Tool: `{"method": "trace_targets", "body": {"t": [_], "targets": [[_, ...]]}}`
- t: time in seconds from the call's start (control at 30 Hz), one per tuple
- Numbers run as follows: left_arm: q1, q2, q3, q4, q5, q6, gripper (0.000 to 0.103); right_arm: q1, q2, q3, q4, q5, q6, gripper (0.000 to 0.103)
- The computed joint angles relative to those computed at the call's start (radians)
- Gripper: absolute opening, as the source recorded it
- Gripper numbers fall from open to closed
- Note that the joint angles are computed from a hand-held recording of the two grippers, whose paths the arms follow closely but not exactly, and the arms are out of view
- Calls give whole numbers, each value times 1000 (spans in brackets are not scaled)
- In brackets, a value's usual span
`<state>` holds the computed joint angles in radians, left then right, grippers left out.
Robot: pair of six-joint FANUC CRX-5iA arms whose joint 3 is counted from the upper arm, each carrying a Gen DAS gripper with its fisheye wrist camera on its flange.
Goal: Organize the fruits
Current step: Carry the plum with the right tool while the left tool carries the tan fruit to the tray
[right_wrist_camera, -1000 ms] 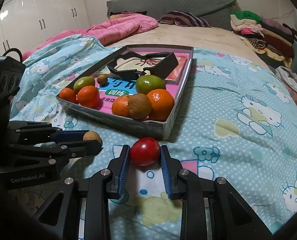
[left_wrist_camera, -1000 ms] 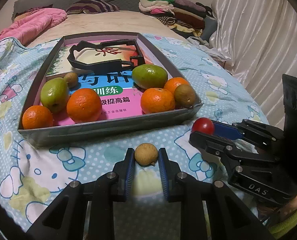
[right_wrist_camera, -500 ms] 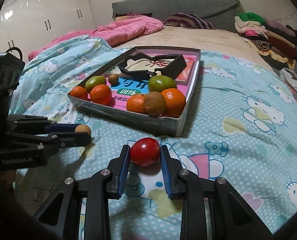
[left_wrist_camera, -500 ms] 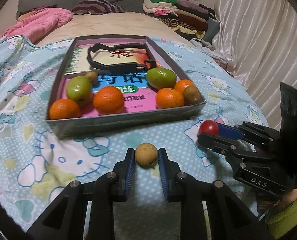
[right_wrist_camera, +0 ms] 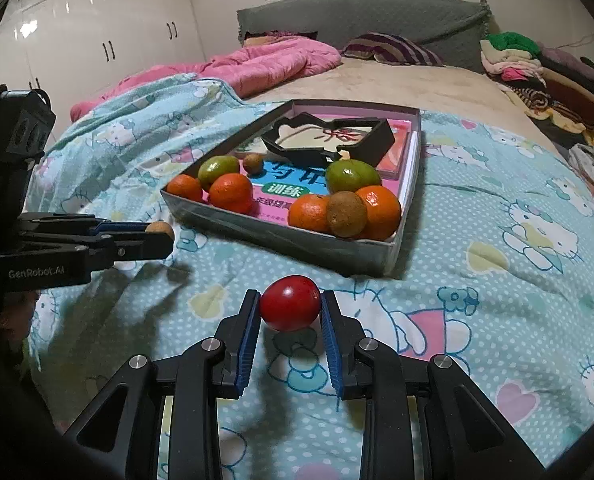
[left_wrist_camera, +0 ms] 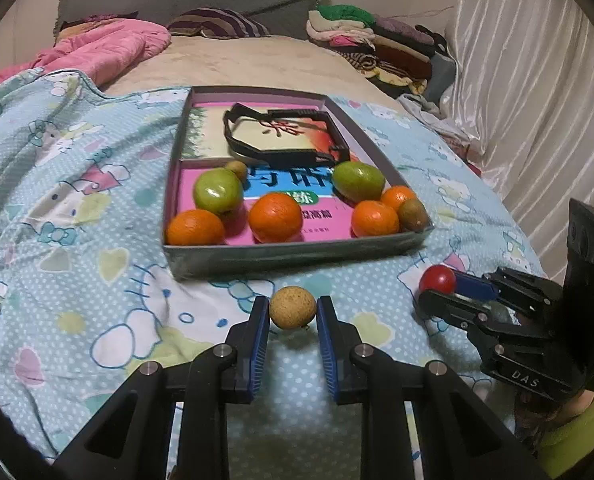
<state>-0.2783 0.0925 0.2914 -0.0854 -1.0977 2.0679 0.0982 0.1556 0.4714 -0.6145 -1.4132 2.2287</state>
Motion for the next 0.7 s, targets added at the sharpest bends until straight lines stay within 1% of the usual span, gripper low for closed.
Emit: {"method": "trace_targets", "body": {"t": [0.37,0.7], "targets": [[12,-13,16,-24,-6,21,24,-3,-7,11,-18,6,-3,31],[12,9,56,-46,-22,28,25,-9,-9,21,-28,13,-5,31]]}}
